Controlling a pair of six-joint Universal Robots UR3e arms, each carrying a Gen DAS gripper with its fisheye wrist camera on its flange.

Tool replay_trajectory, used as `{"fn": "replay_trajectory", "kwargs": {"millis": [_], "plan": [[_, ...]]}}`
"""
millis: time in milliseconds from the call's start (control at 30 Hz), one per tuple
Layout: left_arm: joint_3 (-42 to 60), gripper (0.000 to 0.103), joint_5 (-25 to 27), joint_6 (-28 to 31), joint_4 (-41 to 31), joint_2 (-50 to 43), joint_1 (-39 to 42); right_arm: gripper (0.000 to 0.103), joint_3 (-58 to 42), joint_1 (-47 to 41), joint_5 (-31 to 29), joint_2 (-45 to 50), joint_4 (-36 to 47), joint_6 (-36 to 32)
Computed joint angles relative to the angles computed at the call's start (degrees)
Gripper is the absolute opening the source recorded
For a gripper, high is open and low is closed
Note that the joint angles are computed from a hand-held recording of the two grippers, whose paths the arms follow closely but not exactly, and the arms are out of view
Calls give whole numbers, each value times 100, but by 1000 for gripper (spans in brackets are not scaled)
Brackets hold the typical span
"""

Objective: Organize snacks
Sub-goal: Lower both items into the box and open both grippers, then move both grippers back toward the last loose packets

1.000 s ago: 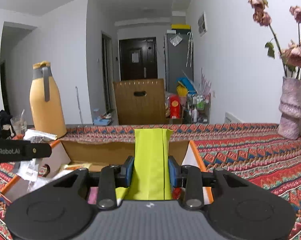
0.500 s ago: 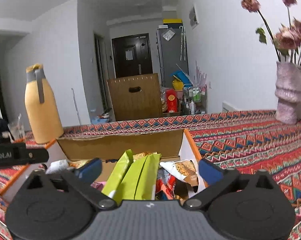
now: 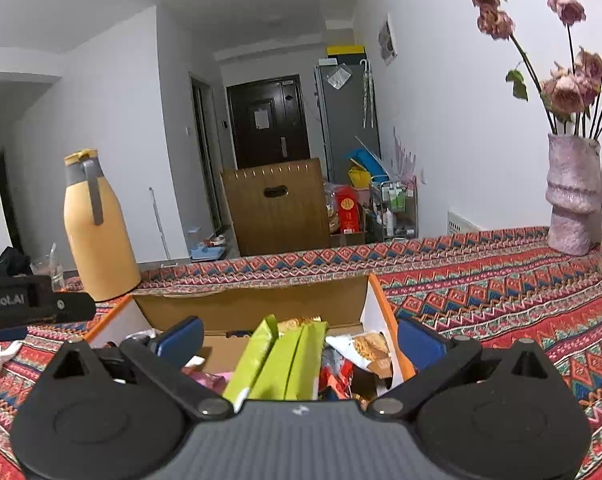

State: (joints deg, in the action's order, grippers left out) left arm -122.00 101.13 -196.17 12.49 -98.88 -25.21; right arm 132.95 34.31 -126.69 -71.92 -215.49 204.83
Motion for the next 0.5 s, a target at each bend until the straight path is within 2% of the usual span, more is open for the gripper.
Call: {"fn": "replay_trajectory", "kwargs": {"millis": [267,500], "plan": [[-746,103,-285,240,-319,1026,175,103,-97,895,-539,-525,1268,513],[-1769,103,-713,549,-463,1877,566,103,-369,1844,-881,-453,2658,1514]]}}
